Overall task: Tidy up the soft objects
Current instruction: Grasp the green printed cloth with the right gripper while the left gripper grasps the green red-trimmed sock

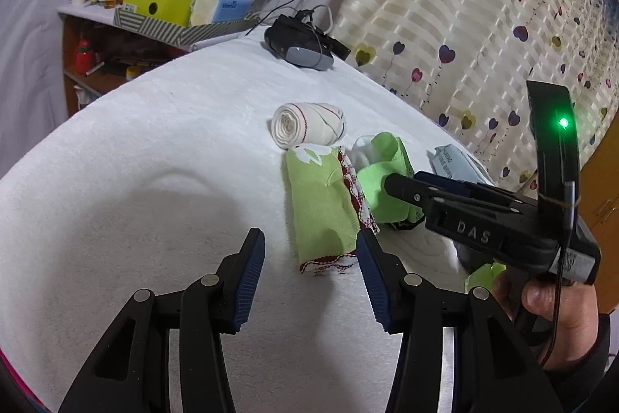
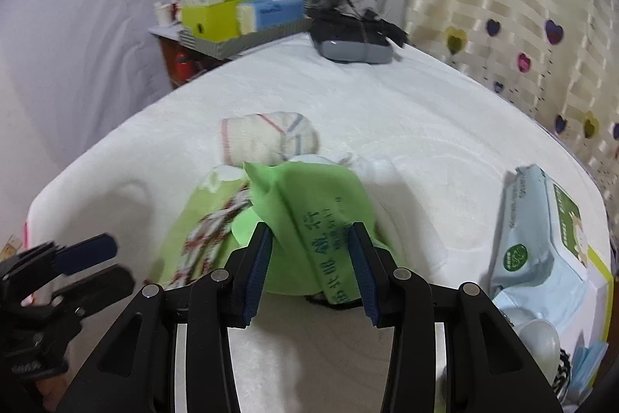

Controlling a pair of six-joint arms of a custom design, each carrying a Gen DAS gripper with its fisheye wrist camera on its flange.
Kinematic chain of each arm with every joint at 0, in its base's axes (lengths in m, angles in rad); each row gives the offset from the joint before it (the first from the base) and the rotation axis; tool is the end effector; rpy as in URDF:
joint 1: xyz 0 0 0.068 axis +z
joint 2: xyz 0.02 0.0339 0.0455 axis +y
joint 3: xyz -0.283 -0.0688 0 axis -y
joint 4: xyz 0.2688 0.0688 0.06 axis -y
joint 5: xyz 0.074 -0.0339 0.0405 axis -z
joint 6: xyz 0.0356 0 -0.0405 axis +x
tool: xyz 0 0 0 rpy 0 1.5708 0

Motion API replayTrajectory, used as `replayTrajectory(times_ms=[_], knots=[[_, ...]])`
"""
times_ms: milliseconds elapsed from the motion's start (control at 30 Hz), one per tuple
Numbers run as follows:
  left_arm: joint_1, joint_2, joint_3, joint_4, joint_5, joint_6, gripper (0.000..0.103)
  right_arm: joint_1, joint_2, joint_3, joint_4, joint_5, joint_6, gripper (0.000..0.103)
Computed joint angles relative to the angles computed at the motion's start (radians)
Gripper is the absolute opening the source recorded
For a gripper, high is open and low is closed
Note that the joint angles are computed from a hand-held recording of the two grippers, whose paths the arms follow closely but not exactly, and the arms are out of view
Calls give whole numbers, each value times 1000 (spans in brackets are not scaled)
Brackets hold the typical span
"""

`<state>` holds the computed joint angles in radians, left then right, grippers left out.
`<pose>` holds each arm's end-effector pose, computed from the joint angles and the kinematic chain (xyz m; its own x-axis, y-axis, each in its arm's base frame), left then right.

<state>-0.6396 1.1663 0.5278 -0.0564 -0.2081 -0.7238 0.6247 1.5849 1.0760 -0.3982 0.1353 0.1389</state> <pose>0.2000 -0.1396 0.1920 -0.6874 -0.2962 -0.6632 0.0020 0.9123 -0.4096 0.2910 0.2039 0.2318 -0.7037 -0.3383 -0.6248 -0.4187 0.9079 -0.0199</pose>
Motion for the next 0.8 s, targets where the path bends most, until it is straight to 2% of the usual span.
replayTrajectory(times_ms=[67,133,267,600,733,800], knots=[[-1,8,3,4,3,-2,48,-25,4,5,-5,-46,28,42],[-2,21,9,7,9,-3,48,-26,1,3,-7,-48,28,26],[-9,45,21,16,16,1,49,-23,-25,-18,7,-53,26,8],[-9,172,108,18,43,8,51,-34,-177,-105,24,-68,46,7],[-13,236,161,2,22,5,61,-45,-213,-126,20,-84,46,7],[-13,263,184,-10,10,3,61,-52,-225,-134,18,-94,42,7]])
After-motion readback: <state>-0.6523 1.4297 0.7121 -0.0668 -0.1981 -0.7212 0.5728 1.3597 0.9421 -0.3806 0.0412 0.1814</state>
